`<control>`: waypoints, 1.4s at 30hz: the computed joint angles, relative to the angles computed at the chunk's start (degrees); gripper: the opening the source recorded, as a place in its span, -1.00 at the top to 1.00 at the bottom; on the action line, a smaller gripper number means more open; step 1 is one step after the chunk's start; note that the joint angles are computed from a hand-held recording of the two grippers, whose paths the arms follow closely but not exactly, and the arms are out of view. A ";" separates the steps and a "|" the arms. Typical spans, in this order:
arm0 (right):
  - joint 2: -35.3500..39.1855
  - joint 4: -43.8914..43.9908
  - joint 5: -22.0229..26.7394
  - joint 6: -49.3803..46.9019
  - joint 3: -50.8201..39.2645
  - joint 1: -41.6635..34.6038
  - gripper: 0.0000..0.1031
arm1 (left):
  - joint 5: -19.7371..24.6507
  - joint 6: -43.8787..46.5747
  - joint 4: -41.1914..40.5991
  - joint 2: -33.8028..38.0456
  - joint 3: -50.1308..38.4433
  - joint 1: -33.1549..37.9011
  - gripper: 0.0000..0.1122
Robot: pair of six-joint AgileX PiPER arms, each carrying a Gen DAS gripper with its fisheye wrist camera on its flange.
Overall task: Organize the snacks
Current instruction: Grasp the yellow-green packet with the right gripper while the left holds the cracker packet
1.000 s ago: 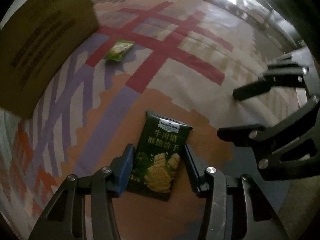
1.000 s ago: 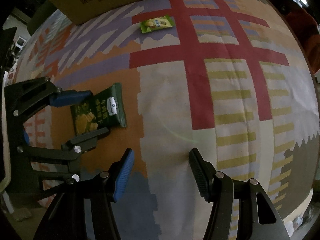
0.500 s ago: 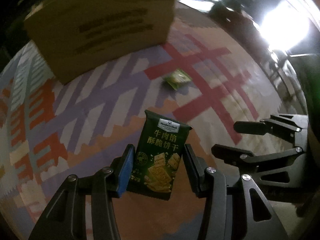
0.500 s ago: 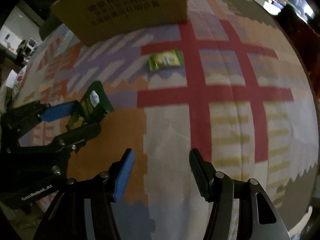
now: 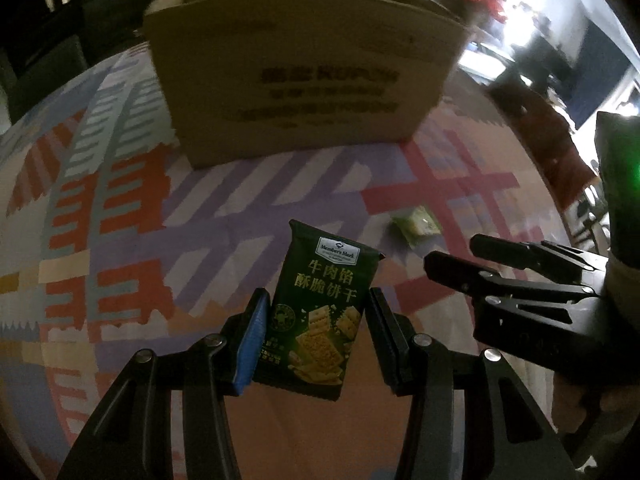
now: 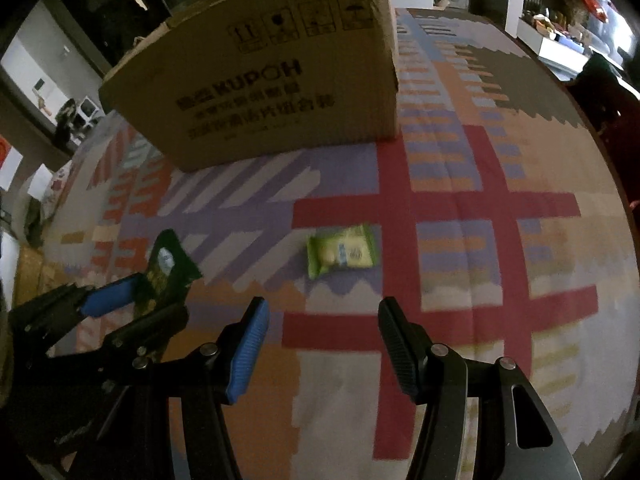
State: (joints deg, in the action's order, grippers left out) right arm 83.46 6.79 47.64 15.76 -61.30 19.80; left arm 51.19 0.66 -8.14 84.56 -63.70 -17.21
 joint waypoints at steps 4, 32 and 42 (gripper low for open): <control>3.87 -0.84 1.73 -2.43 -3.69 -0.50 -0.12 | -1.59 -4.19 2.22 0.85 -0.26 -0.50 0.14; 12.23 -9.76 1.32 0.86 -8.39 2.61 0.15 | -2.28 -8.09 5.75 5.36 -2.40 -0.22 0.14; 7.77 -6.20 -0.58 -0.06 -4.21 0.95 0.39 | -2.85 -6.76 4.93 4.42 -1.96 -0.50 0.14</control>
